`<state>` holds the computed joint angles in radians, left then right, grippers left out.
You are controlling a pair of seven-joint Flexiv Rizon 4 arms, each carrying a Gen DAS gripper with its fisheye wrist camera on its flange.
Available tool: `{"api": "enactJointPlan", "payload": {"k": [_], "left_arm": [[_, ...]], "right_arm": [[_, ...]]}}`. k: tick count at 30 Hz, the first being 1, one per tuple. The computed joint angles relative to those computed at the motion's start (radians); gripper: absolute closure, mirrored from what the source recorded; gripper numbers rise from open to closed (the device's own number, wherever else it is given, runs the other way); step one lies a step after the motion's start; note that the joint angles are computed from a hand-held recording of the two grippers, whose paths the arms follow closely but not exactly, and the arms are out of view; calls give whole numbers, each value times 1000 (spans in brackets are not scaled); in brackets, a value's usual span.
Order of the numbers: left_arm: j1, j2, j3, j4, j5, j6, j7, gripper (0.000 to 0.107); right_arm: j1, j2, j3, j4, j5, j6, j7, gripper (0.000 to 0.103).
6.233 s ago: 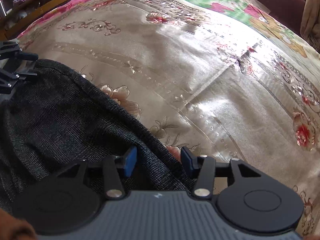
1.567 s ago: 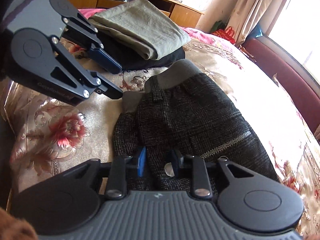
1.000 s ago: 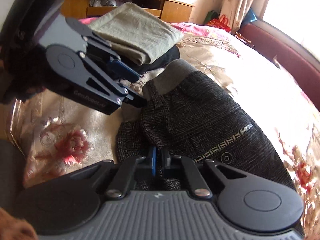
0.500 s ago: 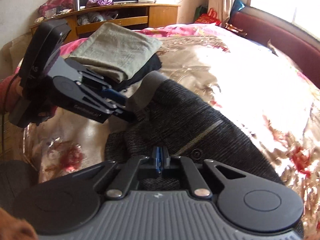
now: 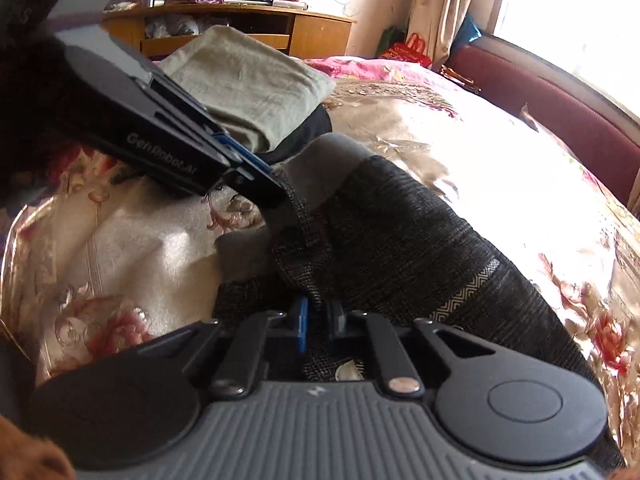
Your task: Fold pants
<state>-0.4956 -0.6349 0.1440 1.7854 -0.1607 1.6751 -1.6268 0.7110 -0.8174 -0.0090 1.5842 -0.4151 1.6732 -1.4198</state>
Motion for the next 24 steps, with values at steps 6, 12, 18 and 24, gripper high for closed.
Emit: {"api": "enactJointPlan", "payload": {"k": [6,12,18,24], "left_arm": [[-6,66,-6,71,7,37,1,80],[-245,-28,282,-9,49,-171,-77,81],[-349,-6,418,2,162,-225,-210,81],[-335,-10,380,-67,244,-135,-278,81]], "right_arm": [[-200,79,278,53,-2,-10,-91,96],[-151,27,272,10,93,-166,-199,92],[-145,41,239,52,16,-84,-134,89],[-35,114,35,163,115,106,-51,71]]}}
